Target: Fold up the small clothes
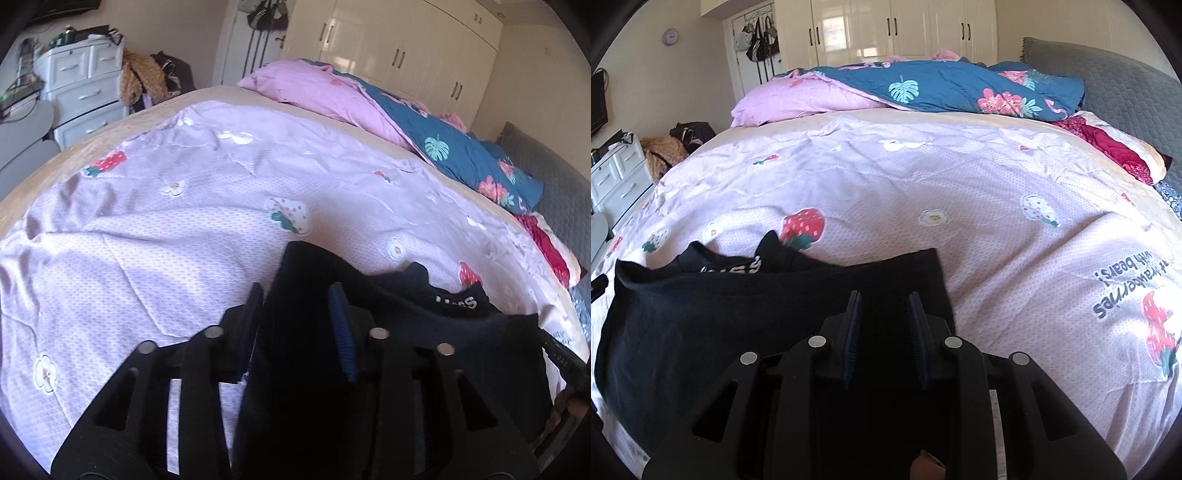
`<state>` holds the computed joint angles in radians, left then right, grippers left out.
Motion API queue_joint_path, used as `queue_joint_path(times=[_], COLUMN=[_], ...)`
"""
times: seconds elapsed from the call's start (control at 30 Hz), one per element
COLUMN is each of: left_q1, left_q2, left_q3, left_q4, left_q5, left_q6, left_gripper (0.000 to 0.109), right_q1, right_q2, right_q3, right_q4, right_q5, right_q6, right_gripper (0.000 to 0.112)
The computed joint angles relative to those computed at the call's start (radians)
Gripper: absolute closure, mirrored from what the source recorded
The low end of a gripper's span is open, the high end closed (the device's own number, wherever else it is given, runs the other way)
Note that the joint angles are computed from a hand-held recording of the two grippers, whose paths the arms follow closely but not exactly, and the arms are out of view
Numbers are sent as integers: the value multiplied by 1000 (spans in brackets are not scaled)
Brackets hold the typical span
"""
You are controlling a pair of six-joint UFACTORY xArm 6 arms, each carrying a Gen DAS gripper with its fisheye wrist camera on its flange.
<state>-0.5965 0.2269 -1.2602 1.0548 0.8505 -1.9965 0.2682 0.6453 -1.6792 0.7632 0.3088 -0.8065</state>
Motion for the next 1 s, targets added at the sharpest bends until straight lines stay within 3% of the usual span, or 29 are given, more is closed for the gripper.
queue_joint_path(times=[0.1, 0.13, 0.27, 0.3, 0.33, 0.37, 0.43, 0.5, 0.73, 1.0], left_q1=[30, 37, 57, 59, 59, 61, 60, 53, 18, 34], left_q2=[-15, -15, 18, 30, 38, 45, 47, 37, -17, 21], left_q3=[37, 47, 35, 26, 20, 16, 14, 14, 19, -1], left_q4=[-46, -50, -89, -100, -104, -105, -98, -73, 49, 7], left_q5=[-43, -68, -133, -141, -144, -153, -152, -138, -57, -54], left_q6=[4, -3, 51, 73, 85, 92, 86, 76, -3, 32], left_gripper=[65, 63, 63, 68, 74, 89, 97, 104, 105, 105], right_q1=[-10, -17, -37, -41, -47, -50, -53, -51, -56, -51], right_q2=[6, 16, 58, 69, 80, 88, 86, 54, 3, 51], right_q3=[-2, -13, -78, -95, -115, -129, -131, -91, -65, -109], right_q4=[-76, -123, -185, -182, -152, -132, -89, -5, 247, 147], right_q5=[-27, -24, 55, 78, 110, 130, 148, 124, 73, 58], right_q6=[61, 102, 167, 169, 153, 142, 108, 31, -146, -63], right_gripper=[82, 76, 71, 71, 71, 83, 105, 106, 106, 106])
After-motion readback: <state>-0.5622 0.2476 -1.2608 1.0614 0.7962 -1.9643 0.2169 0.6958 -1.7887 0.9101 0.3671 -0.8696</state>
